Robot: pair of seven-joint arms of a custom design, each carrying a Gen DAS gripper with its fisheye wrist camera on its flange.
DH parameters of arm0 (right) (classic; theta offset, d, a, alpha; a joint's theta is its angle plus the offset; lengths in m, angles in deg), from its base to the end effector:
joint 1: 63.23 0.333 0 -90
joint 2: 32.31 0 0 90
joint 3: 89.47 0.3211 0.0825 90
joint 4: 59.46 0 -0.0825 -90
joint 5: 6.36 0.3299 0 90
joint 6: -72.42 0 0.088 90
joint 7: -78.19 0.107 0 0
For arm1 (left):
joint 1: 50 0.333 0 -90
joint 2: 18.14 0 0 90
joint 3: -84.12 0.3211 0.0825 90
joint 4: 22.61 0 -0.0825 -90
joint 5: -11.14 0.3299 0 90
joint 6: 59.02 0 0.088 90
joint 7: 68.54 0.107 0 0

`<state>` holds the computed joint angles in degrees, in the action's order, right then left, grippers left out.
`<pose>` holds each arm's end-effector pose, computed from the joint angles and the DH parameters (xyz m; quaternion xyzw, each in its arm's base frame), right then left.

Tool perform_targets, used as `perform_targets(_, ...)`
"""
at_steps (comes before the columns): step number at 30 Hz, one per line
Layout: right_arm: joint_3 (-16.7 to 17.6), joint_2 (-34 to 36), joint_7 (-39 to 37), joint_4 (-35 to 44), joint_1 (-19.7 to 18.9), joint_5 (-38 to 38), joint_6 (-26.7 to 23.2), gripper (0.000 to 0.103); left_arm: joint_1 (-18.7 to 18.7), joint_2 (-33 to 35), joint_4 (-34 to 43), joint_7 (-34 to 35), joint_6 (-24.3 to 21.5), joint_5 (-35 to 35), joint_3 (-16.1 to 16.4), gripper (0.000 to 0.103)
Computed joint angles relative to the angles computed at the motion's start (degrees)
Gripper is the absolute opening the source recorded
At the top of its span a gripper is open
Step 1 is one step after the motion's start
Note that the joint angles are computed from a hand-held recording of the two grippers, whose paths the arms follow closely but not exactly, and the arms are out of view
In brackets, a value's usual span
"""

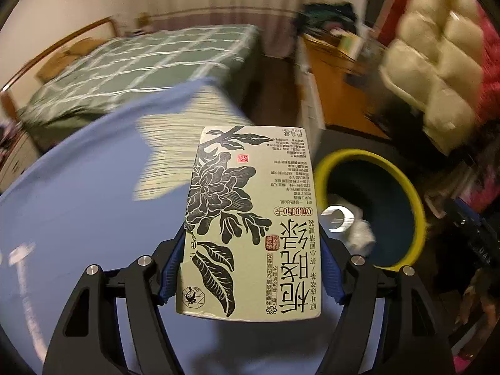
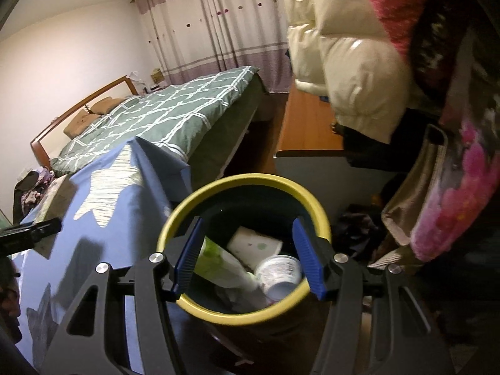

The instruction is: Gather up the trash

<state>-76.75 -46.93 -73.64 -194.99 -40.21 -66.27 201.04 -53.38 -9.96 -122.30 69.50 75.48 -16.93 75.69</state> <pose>0.3636 0.2376 0.4824 -0.3402 0.8333 -0.3433 0.2685 0.5806 -0.1227 0.5628 -0.3689 0.8758 -0.2946 0.1007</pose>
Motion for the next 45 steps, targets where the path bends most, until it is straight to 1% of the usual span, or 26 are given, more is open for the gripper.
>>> perform_targets(3, 0.25, -1.85, 0.13, -1.71, 0.20, 0.89, -1.03, 0.056, -2.80, -1.27, -2.07, -1.03, -0.95, 0.66, -2.10, 0.071)
perform_targets(4, 0.41, -3.44, 0.62, -3.27, 0.37, 1.49, -1.56, 0.056, -3.62, -2.92, -4.80, -0.85, -0.09, 0.45, -2.55, 0.071)
perform_targets(6, 0.57, -4.47, 1.07, -4.43, 0.35, 1.83, -1.51, 0.056, -5.85, -3.85, -6.99, -1.93, 1.90, 1.84, -3.66, 0.071)
perform_targets(8, 0.75, -6.27, 1.31, -6.43, 0.55, 2.97, -1.85, 0.056, -7.45, -3.68, -7.79, -3.05, 2.91, 3.15, -4.18, 0.071)
perform_targets(11, 0.99, -8.17, 1.85, -8.59, 0.66, 4.06, -1.92, 0.056, -10.44, -1.74, -7.43, -6.88, 4.84, 7.11, -5.08, 0.071)
perform_targets(13, 1.20, -9.57, 2.33, -10.13, 0.73, 4.73, -1.97, 0.056, -11.53, -0.07, -6.40, -8.03, 4.67, 8.39, -5.14, 0.072)
perform_targets(16, 1.65, -10.51, 2.97, -11.25, 0.70, 5.42, -2.53, 0.056, -13.40, 0.94, -6.66, -10.93, 5.98, 10.68, -5.23, 0.072)
perform_targets(17, 1.82, -10.93, 3.32, -11.73, 0.80, 5.78, -2.75, 0.056, -13.65, 1.03, -6.79, -11.11, 6.33, 10.74, -5.26, 0.073)
perform_targets(18, 2.02, -11.23, 3.54, -12.07, 0.95, 6.18, -3.05, 0.056, -14.07, 1.14, -6.86, -11.94, 6.85, 11.27, -5.22, 0.080)
perform_targets(19, 2.13, -11.39, 3.55, -12.27, 1.10, 6.50, -3.26, 0.056, -14.03, 1.03, -6.96, -11.86, 7.03, 10.95, -5.20, 0.084)
perform_targets(20, 2.14, -11.39, 3.53, -12.33, 1.16, 6.60, -3.31, 0.056, -13.80, 0.69, -7.08, -11.41, 7.16, 9.93, -5.28, 0.086)
perform_targets(24, 3.07, -11.48, 3.28, -11.99, 2.15, 7.74, -4.79, 0.056, -11.90, -2.09, -7.88, -8.56, 6.48, 5.32, -4.86, 0.086)
perform_targets(26, 3.64, -10.94, 2.89, -11.14, 2.83, 7.85, -5.17, 0.056, -9.81, -5.32, -9.39, -4.44, 6.04, 0.48, -4.08, 0.086)
perform_targets(27, 3.62, -10.90, 2.75, -11.18, 3.04, 7.64, -5.03, 0.056, -9.14, -6.63, -10.23, -2.45, 6.10, -1.62, -3.75, 0.088)
perform_targets(28, 4.13, -10.01, 2.19, -10.04, 3.47, 7.39, -5.15, 0.056, -8.11, -8.73, -11.64, 1.43, 6.36, -5.42, -3.06, 0.091)
perform_targets(29, 3.78, -9.98, 1.79, -9.98, 3.58, 7.03, -4.70, 0.057, -7.47, -10.28, -12.76, 4.05, 6.90, -7.82, -2.45, 0.094)
perform_targets(30, 4.02, -9.30, 1.31, -9.14, 3.89, 6.60, -4.28, 0.057, -6.50, -12.93, -14.90, 7.74, 8.31, -11.10, -1.27, 0.094)
perform_targets(31, 4.05, -8.91, 1.17, -8.70, 3.99, 6.33, -4.12, 0.059, -5.92, -14.37, -15.90, 9.71, 8.79, -13.00, -0.45, 0.095)
perform_targets(32, 4.48, -8.04, 0.60, -7.50, 4.30, 5.74, -3.99, 0.059, -5.07, -16.43, -17.23, 12.90, 8.79, -16.29, 1.12, 0.097)
perform_targets(34, 5.04, -6.67, -0.23, -5.58, 4.82, 4.92, -4.18, 0.060, -3.37, -19.25, -18.74, 16.53, 8.25, -20.11, 3.68, 0.098)
perform_targets(35, 5.45, -5.49, -0.91, -4.00, 5.11, 4.03, -4.16, 0.062, -2.47, -20.40, -19.41, 17.72, 8.38, -21.22, 4.66, 0.098)
perform_targets(36, 5.80, -4.53, -1.45, -2.62, 5.43, 3.17, -4.27, 0.063, -1.17, -22.18, -20.54, 19.53, 8.67, -22.79, 6.35, 0.098)
perform_targets(38, 6.21, -3.00, -2.23, -0.54, 6.09, 2.06, -4.71, 0.064, 0.74, -24.08, -21.72, 21.38, 8.63, -24.38, 8.33, 0.098)
perform_targets(41, 7.06, -0.01, -4.01, 3.61, 7.49, 0.46, -6.31, 0.065, 4.21, -26.49, -22.51, 24.36, 6.75, -27.01, 12.54, 0.098)
perform_targets(43, 7.70, 2.38, -5.28, 6.69, 8.66, -0.57, -8.24, 0.067, 6.45, -28.27, -23.91, 26.90, 7.33, -29.02, 14.65, 0.098)
perform_targets(45, 7.88, 4.20, -5.98, 9.32, 10.02, -0.98, -10.12, 0.068, 8.57, -29.94, -25.80, 28.87, 9.34, -30.07, 15.85, 0.098)
